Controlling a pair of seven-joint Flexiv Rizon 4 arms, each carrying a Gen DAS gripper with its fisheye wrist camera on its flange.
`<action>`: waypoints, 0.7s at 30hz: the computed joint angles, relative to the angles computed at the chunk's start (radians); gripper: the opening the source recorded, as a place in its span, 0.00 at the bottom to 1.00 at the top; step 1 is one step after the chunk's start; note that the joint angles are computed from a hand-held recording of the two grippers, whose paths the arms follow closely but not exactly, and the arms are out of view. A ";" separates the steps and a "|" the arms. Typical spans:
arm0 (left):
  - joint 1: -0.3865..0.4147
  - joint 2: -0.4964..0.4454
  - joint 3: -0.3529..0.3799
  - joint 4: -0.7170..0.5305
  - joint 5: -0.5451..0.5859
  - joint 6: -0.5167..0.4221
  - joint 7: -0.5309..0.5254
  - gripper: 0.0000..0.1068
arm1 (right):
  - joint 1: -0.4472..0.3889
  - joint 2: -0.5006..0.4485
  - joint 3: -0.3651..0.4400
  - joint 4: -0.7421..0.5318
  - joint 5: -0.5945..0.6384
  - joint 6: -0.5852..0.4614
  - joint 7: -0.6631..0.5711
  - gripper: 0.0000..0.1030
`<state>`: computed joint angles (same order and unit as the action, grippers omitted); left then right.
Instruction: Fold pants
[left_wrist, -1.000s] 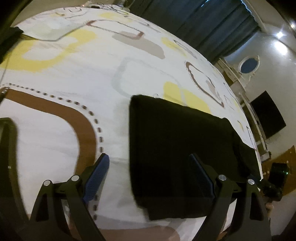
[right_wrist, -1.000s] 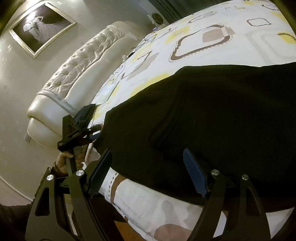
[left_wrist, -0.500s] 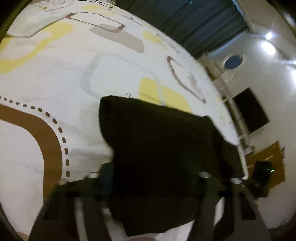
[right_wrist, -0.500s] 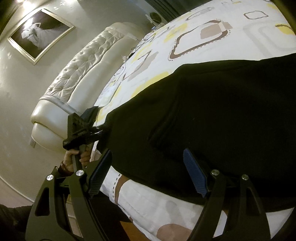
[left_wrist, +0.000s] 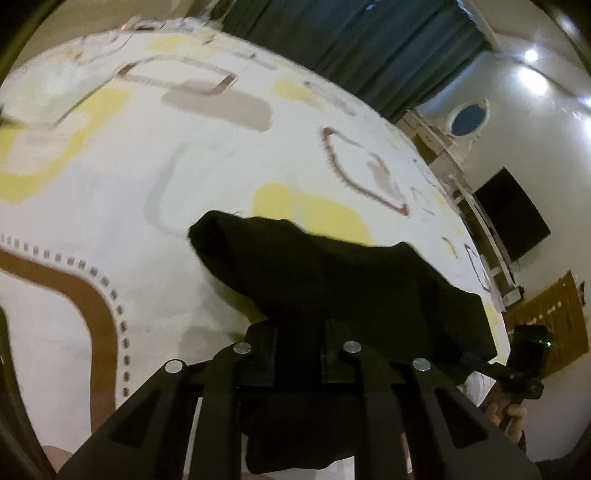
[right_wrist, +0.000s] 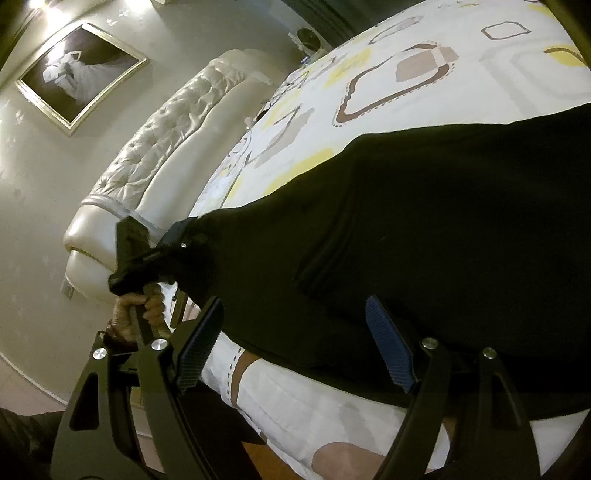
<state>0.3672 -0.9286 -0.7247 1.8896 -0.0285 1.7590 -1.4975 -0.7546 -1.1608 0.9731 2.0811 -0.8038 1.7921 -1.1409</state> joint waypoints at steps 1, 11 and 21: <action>-0.011 0.013 -0.001 -0.007 0.002 -0.003 0.003 0.14 | -0.002 0.003 -0.001 0.002 0.001 0.005 0.001 0.77; -0.187 0.060 -0.015 -0.166 -0.034 -0.102 0.112 0.14 | -0.074 0.012 -0.019 0.031 -0.063 0.065 0.048 0.77; -0.584 -0.031 0.229 -0.515 -0.151 -0.314 0.215 0.14 | -0.196 0.005 -0.072 0.059 -0.200 0.154 0.151 0.77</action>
